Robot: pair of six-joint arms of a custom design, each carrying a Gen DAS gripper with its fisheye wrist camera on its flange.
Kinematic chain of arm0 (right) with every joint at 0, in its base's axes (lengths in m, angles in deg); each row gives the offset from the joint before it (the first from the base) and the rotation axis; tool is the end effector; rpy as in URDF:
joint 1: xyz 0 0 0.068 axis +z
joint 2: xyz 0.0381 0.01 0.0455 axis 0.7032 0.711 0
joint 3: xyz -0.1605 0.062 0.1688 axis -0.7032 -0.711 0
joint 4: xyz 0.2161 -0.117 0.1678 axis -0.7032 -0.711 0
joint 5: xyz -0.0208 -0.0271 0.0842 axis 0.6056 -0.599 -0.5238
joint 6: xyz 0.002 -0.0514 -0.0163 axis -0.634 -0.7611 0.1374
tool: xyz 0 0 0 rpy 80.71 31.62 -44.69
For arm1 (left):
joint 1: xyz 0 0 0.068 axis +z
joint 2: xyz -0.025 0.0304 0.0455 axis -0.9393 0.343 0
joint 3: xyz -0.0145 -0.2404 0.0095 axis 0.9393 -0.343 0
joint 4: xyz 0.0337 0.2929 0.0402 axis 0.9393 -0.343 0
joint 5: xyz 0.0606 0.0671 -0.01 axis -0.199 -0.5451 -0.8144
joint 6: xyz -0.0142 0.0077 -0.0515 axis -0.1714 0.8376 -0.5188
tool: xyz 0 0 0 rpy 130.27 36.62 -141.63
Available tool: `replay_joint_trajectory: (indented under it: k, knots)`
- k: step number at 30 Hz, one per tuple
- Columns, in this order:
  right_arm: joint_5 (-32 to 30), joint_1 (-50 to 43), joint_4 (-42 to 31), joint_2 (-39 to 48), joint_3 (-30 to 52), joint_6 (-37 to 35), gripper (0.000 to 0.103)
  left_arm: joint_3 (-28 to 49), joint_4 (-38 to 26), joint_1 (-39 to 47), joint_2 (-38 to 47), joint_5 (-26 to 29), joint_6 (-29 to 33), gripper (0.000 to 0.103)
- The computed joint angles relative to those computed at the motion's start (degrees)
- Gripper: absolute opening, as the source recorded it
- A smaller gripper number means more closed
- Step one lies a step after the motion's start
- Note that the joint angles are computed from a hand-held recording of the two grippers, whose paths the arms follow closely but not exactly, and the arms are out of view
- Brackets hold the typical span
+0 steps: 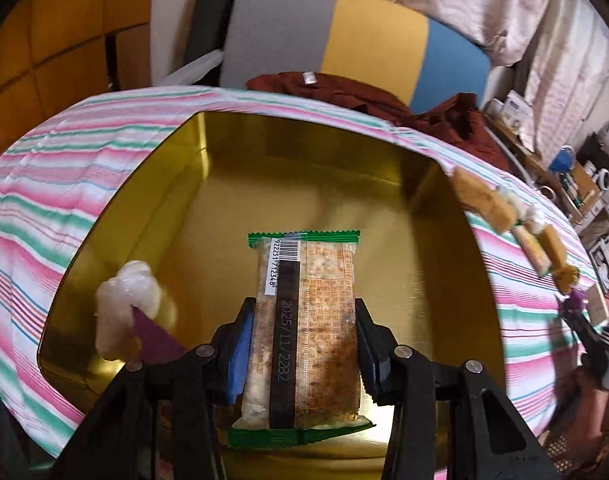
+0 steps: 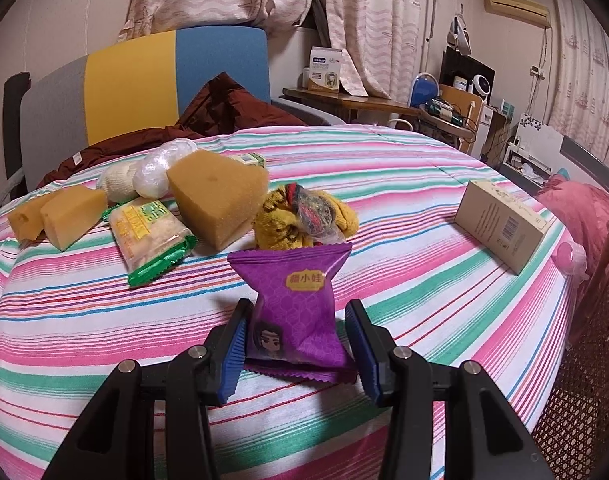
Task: Organize objects
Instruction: 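Carry the cracker pack into the gold tray and open the left gripper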
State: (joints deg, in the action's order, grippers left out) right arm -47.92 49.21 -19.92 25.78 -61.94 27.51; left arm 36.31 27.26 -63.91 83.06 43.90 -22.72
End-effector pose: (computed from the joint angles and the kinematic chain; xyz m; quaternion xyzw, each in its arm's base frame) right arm 0.1972 -0.0037 0.0263 0.2753 0.8617 -0.1622 0.3942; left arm 0.2887 0.0199 0.0740 0.0394 0.9431 -0.1130 0.3103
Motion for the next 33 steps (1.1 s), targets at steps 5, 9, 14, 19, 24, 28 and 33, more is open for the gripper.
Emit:
replay_joint_trajectory:
  k: [5,9,14,19,24,28,33]
  knots:
    - [1.95,6.86,-10.1,-16.12,-4.43,3.85,0.044,1.28,2.06,0.72,3.64,-1.71,-0.28,0.046]
    - [5.27,15.92,-19.37,-27.34,-5.0,6.79,0.033,0.48,3.97,0.86,4.25,-3.01,-0.29,0.046]
    - [7.66,22.1,-20.37,-24.69,-2.01,7.63,0.032,-0.57,4.19,3.17,3.2,0.85,-0.4,0.062]
    - [3.88,15.95,-27.28,-31.47,-4.4,14.56,0.048,-5.25,6.6,5.79,-3.34,4.54,-0.62,0.088]
    - [-2.29,9.85,-23.95,-26.08,-3.27,9.95,0.055,-9.14,7.0,6.45,-10.18,6.01,-1.43,0.103]
    - [-4.4,7.44,-18.39,-10.84,2.03,8.16,0.055,-11.73,6.6,7.53,-15.0,7.34,-1.74,0.103]
    - [-6.29,4.84,-11.5,-7.03,0.19,7.95,0.055,-13.94,5.42,9.95,-18.98,8.56,-1.51,0.103]
